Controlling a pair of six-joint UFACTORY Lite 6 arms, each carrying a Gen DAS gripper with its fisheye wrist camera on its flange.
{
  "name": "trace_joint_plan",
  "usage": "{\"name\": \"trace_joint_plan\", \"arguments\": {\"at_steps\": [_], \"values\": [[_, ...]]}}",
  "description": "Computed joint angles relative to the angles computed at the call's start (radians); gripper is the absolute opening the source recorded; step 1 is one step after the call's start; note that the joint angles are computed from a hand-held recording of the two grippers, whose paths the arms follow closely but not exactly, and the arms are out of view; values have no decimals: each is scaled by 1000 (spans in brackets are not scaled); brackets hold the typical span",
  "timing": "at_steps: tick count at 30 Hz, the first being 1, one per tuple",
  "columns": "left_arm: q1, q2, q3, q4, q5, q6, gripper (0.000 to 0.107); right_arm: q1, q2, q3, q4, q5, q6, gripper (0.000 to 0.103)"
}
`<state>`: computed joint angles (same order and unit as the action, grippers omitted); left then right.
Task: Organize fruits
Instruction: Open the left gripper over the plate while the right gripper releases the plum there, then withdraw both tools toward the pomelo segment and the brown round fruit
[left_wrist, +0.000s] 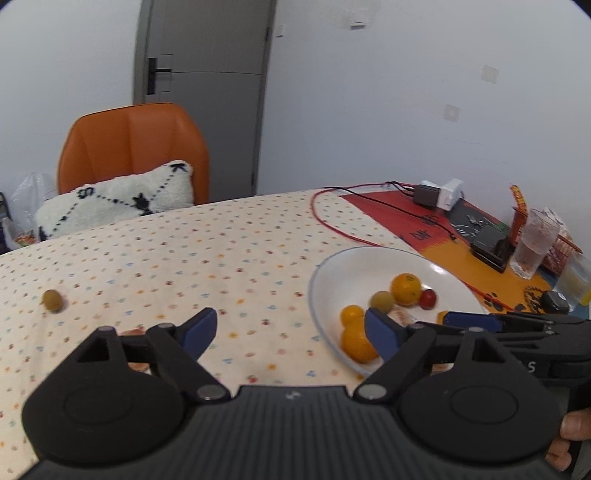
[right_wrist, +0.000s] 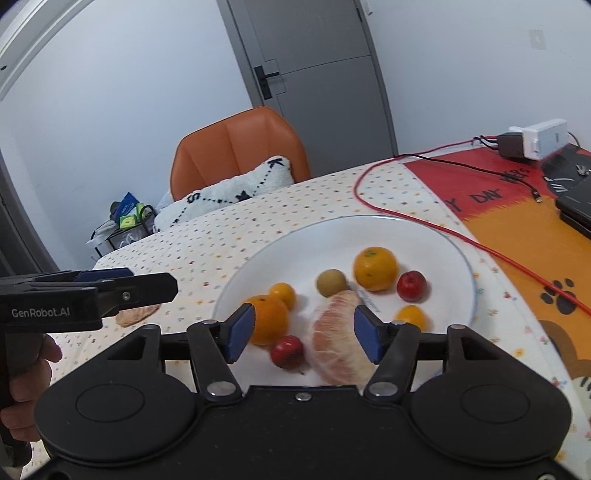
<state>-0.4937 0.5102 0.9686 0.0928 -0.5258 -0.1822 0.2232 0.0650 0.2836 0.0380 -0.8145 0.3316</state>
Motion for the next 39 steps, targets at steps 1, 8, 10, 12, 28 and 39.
{"name": "trace_joint_plan", "arguments": {"at_steps": [1, 8, 10, 12, 28, 39], "values": [[11, -10, -12, 0, -1, 0, 87, 13, 5, 10, 10, 4, -3, 61], [98, -73, -105, 16, -23, 5, 91, 136, 40, 72, 144, 15, -68, 88], [122, -83, -125, 9, -27, 9, 92, 173, 57, 97, 186, 17, -90, 93], [154, -93, -144, 30, -34, -3, 92, 208, 78, 128, 226, 26, -114, 98], [392, -129, -222, 205, -77, -85, 93, 381, 211, 353, 368, 112, -216, 103], [552, -102, -207, 366, -100, -175, 93, 459, 329, 543, 446, 196, -318, 103]]}}
